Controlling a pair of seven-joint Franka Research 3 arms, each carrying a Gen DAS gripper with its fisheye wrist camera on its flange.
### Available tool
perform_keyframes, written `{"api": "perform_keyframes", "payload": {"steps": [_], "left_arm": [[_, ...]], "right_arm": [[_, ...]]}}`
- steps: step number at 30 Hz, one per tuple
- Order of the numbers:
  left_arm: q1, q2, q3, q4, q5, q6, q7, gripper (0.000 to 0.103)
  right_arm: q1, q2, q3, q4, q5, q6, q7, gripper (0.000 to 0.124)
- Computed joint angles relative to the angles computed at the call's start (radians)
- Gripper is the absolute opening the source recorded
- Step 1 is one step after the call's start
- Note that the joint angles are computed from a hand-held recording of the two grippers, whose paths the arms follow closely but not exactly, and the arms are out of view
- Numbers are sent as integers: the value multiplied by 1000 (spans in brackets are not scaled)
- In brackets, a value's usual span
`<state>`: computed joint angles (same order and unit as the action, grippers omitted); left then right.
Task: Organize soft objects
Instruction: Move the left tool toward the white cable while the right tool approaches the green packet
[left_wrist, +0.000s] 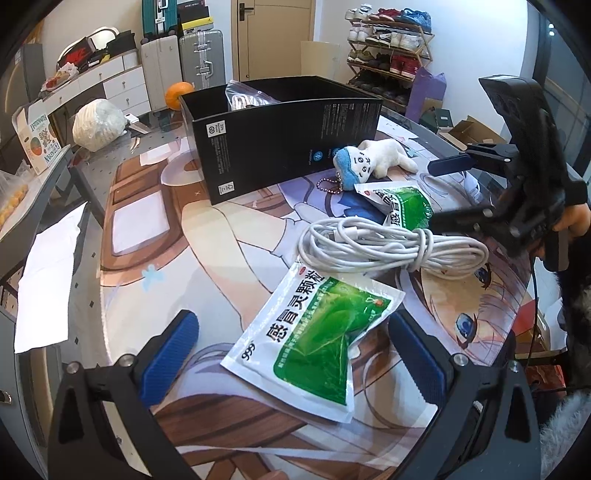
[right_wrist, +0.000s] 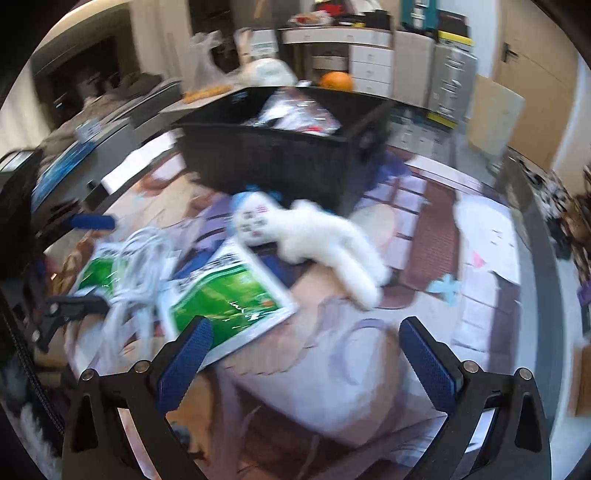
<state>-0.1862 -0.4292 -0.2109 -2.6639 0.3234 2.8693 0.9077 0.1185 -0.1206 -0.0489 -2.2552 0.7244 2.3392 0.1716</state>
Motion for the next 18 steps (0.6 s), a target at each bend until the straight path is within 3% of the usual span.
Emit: {"api": "perform_keyframes", "payload": {"steps": [13, 18], "left_arm": [[-15, 3, 8, -4, -14, 7, 32, 103], [11, 5, -12, 2, 10, -5, 10, 103]], "right_arm": [[34, -60, 8, -64, -45, -55, -141, 102], [48, -50, 19, -61, -39, -29, -109, 102]]}}
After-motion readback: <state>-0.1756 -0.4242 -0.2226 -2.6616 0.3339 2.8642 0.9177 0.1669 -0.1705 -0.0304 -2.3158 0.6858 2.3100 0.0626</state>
